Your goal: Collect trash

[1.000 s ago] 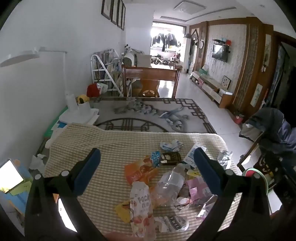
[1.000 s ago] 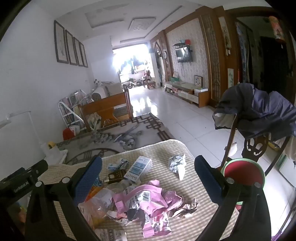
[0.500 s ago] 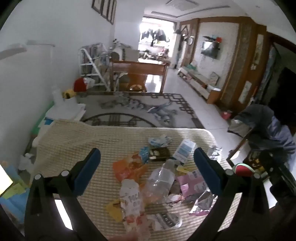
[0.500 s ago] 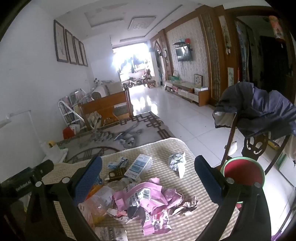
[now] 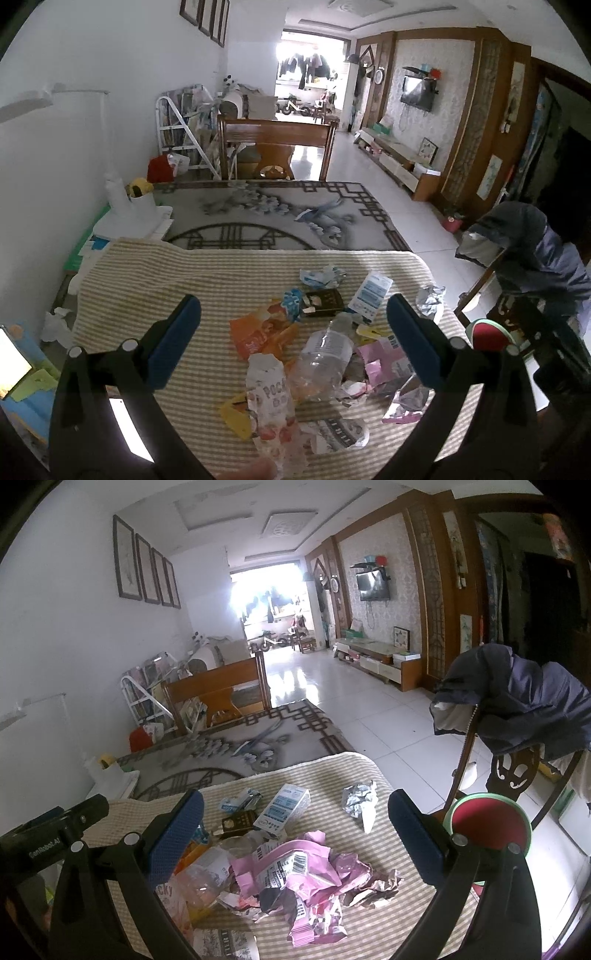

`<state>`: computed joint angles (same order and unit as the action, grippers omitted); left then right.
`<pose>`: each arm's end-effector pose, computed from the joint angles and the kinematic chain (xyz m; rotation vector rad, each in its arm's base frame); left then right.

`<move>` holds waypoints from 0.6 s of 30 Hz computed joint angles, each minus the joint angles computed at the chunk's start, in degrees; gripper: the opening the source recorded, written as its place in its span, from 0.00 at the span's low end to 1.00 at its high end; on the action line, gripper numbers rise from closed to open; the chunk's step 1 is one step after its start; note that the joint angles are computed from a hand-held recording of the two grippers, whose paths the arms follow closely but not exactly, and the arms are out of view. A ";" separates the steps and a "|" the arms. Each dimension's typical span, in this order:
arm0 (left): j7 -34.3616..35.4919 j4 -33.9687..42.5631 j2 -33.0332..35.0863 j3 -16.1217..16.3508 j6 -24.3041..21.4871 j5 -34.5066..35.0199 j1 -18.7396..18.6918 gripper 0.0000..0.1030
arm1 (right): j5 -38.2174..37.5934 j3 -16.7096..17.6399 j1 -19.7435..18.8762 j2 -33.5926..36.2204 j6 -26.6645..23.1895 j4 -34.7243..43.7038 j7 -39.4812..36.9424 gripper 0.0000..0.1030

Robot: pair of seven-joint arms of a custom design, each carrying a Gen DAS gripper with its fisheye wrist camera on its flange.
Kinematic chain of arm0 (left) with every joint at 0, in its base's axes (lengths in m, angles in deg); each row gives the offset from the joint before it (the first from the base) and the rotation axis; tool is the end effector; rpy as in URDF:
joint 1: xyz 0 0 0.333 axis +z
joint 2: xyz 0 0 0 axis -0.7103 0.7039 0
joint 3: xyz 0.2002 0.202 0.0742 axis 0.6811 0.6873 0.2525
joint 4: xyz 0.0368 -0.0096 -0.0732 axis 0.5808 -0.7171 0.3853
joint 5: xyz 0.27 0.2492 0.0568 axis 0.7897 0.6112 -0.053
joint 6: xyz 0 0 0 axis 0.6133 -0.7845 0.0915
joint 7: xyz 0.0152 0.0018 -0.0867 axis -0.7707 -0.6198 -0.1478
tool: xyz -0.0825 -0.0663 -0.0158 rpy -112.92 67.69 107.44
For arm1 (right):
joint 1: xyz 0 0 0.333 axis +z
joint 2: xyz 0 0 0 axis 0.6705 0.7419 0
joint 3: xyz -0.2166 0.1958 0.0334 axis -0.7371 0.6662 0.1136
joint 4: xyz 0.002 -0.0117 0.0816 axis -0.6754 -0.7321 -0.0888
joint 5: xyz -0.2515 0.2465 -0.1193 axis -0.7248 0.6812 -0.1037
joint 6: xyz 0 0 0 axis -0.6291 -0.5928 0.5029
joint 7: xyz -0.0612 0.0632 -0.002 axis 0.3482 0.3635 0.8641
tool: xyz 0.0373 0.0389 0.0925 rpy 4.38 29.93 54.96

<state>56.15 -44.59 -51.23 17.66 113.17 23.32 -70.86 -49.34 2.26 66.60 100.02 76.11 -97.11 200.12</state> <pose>0.6099 -0.3216 0.6395 -1.9121 1.4070 -0.7941 0.6174 0.2630 0.6226 -1.5554 1.4896 -0.6289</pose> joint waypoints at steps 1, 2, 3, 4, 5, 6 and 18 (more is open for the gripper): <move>0.01 -0.04 -0.06 0.00 0.09 0.02 0.00 0.96 | 0.04 -0.01 -0.01 0.03 -0.04 0.07 -0.01 0.93; -0.08 -0.09 -0.08 0.04 0.06 0.16 -0.05 0.96 | 0.61 0.26 -0.25 0.58 -0.65 1.15 -0.55 0.93; 0.00 -0.13 -0.13 0.01 0.11 0.06 0.04 0.96 | 0.58 0.17 -0.11 0.51 -0.66 1.03 -0.36 0.93; -0.03 -0.08 -0.10 0.01 0.08 0.10 0.00 0.96 | 0.88 0.27 -0.22 0.60 -0.79 1.20 -0.63 0.93; 0.16 -0.21 -0.20 -0.07 0.25 -0.15 0.18 0.96 | 0.89 0.23 -0.15 0.56 -0.78 1.13 -0.63 0.93; 0.14 -0.26 -0.22 -0.06 0.27 -0.13 0.18 0.96 | 0.91 0.20 -0.17 0.58 -0.66 1.12 -0.72 0.93; -0.03 -1.39 -0.91 -0.23 0.25 -0.27 0.58 0.96 | 1.10 0.04 -0.07 0.62 -0.82 1.23 -0.71 0.93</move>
